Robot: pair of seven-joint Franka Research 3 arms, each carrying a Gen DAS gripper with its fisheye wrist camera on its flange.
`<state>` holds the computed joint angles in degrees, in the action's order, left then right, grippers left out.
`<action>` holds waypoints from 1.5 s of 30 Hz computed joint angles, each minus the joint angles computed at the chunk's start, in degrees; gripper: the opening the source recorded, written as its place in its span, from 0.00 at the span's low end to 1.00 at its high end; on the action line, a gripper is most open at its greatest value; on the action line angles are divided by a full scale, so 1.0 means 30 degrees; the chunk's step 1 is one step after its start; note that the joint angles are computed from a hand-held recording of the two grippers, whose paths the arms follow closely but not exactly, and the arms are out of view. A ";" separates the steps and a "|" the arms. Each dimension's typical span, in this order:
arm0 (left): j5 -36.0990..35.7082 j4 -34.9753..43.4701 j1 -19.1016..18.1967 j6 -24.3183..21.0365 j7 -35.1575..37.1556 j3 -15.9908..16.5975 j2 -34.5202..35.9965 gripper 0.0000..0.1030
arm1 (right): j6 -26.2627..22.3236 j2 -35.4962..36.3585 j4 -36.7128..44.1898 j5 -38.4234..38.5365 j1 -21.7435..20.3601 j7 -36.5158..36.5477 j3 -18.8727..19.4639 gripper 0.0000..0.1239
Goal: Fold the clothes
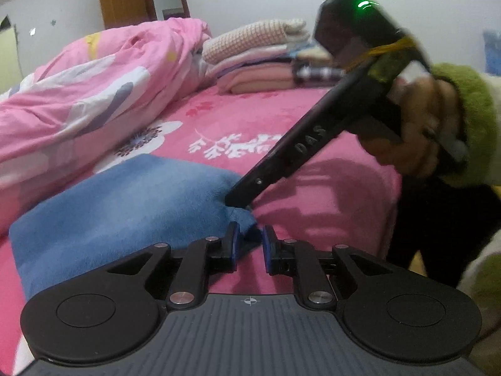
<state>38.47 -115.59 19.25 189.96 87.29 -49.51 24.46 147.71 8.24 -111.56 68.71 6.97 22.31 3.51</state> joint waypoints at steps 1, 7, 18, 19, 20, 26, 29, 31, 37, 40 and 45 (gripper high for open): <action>-0.0044 -0.0239 0.0892 0.0466 -0.0319 -0.0905 0.0233 0.16 | -0.0518 0.0080 0.0254 -0.1033 -0.0004 0.0999 -0.0148 0.11; -0.2665 0.0206 -0.4110 0.3077 -0.0576 0.4243 -0.0491 0.17 | -0.2937 0.1094 0.2628 -0.7147 0.0164 0.5325 -0.0499 0.10; -0.2120 0.0936 -0.7275 0.3169 -0.2792 0.7921 0.0247 0.17 | -1.2219 0.6467 1.3037 -1.6614 0.0967 1.2464 -0.0646 0.10; -0.1972 0.0988 -0.7405 0.3218 -0.3025 0.8110 0.0284 0.17 | -1.2691 0.6909 1.3741 -1.6971 0.1051 1.2632 -0.0608 0.10; -0.1816 0.1041 -0.7546 0.3320 -0.3246 0.8295 0.0316 0.17 | -1.2724 0.6975 1.3820 -1.7116 0.1075 1.2725 -0.0568 0.10; -0.1407 0.0918 -0.9377 0.4205 -0.3548 1.0470 -0.0057 0.17 | -1.0167 0.5067 1.0468 -1.6154 0.0632 1.2165 -0.0289 0.09; -0.1050 0.0771 -0.9764 0.4481 -0.3641 1.0984 -0.0278 0.17 | -1.0639 0.4627 1.0272 -1.4915 0.0072 1.2838 -0.0308 0.11; -0.1123 0.0677 -1.0130 0.4658 -0.3486 1.1395 -0.0331 0.17 | -1.0571 0.4040 0.9886 -1.4798 -0.0017 1.2525 -0.0315 0.11; -0.1454 0.0509 -1.0573 0.5322 -0.3195 1.1963 -0.0171 0.18 | -1.0725 0.3950 0.9925 -1.6107 0.0770 1.1043 -0.0208 0.11; -0.0617 0.0349 -1.0024 0.5668 -0.3632 1.1664 -0.0142 0.18 | -1.1153 0.4480 1.0699 -1.6835 0.1058 1.0826 -0.0275 0.11; -0.1197 -0.0221 -1.0749 0.5974 -0.2652 1.2446 -0.0398 0.19 | -1.1681 0.5456 1.1944 -1.8828 0.1967 1.0691 -0.0378 0.11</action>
